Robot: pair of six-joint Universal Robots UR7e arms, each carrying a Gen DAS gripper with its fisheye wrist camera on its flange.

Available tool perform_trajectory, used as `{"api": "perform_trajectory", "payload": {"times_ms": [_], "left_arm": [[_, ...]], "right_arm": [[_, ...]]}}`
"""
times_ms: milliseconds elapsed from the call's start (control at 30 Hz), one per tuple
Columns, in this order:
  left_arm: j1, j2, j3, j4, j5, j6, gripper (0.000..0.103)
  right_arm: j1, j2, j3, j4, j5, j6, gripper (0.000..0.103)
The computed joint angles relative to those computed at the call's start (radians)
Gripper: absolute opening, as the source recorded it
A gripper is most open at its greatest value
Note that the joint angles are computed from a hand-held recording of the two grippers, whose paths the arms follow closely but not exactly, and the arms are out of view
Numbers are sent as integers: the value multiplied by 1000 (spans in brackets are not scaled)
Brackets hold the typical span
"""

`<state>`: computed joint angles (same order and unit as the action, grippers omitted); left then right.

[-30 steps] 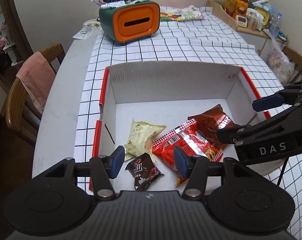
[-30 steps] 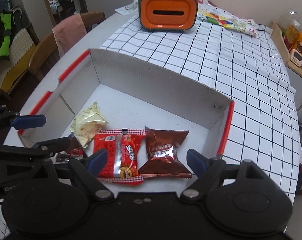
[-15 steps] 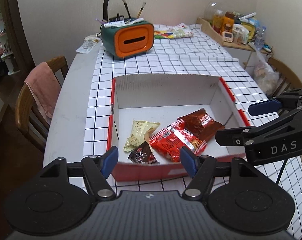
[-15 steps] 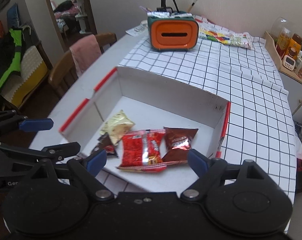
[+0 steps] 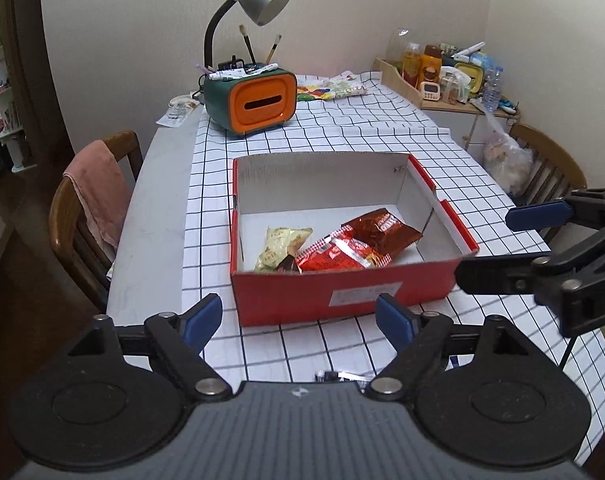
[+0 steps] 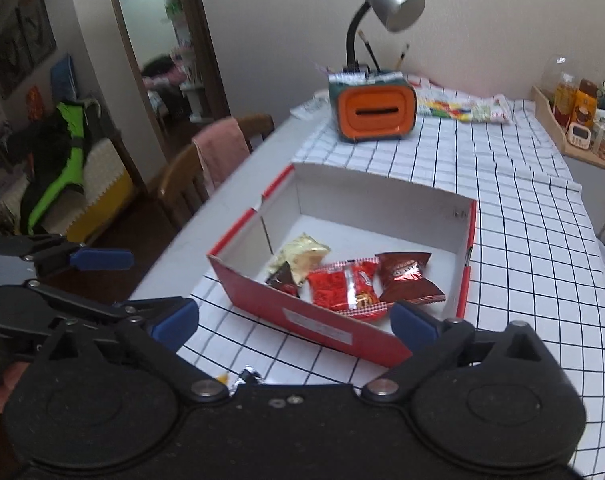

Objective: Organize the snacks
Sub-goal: 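Move both grippers back toward the remaining snacks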

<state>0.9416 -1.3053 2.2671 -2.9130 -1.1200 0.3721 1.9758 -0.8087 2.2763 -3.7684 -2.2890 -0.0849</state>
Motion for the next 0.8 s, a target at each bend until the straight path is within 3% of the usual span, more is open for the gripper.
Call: {"api": "perform_trajectory", "payload": {"times_ms": [267,500,800], "left_arm": [[35,-97,81,45,0,-14,85],[83,-127,138,74,57,-30,85],[153,-87,138,62,110,-61,85]], "right_arm": [[11,87,89,-144,58,-6,103],[7,197,125,-156,58,49,103],[1,311,120,-156,30,13,101]]}}
